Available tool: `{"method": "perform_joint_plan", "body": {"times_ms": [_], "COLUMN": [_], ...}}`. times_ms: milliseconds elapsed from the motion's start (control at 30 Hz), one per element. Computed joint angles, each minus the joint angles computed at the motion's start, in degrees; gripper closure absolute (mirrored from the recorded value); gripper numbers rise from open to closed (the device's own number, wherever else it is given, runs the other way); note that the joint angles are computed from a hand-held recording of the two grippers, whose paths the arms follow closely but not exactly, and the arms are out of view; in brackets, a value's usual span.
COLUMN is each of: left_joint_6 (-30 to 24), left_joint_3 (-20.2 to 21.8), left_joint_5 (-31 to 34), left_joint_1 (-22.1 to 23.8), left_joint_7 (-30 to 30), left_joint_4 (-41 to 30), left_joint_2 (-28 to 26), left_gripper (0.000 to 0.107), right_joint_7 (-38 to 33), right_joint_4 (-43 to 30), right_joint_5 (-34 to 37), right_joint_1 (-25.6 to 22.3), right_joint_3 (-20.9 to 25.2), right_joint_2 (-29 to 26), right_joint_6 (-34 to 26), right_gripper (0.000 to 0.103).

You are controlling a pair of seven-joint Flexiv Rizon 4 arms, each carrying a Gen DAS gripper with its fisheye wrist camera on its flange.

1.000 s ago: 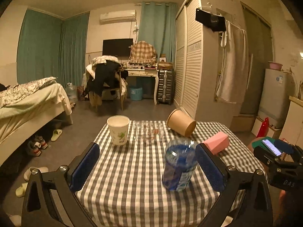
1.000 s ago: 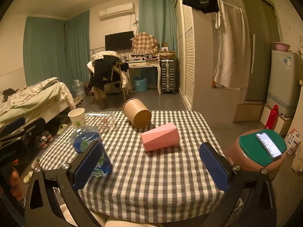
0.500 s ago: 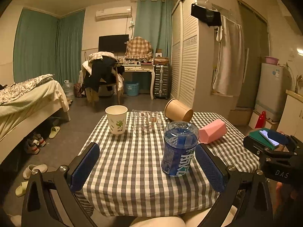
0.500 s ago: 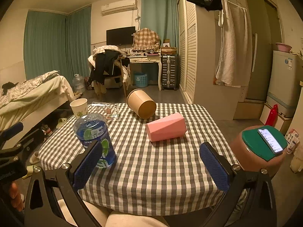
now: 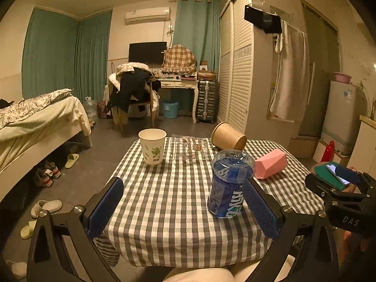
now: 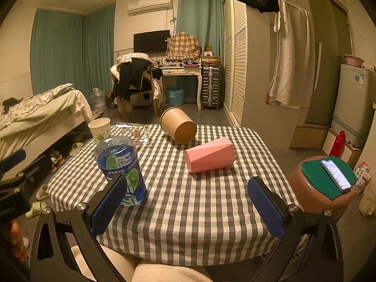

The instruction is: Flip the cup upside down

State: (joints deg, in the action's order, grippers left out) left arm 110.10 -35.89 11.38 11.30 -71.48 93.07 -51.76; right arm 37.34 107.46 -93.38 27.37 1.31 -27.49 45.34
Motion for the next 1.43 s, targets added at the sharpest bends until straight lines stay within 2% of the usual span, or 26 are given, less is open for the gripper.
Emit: {"method": "perform_joint_plan", "body": {"times_ms": [1433], "left_joint_6": [-0.1], "left_joint_3": [1.1], "left_joint_5": [-0.4], "left_joint_1": [-0.8], "left_joint_7": [-0.4], "left_joint_4": [0.2], "left_joint_2": [0.1], "left_gripper": [0.004], "right_joint_7": [-1.1], "right_joint_4": [-1.2], "right_joint_5": [-0.4], "right_joint_1": [0.1], "right_joint_3": [-0.4], "right_joint_2": [-0.9], "right_joint_6": [1.2], "right_gripper": [0.000]}}
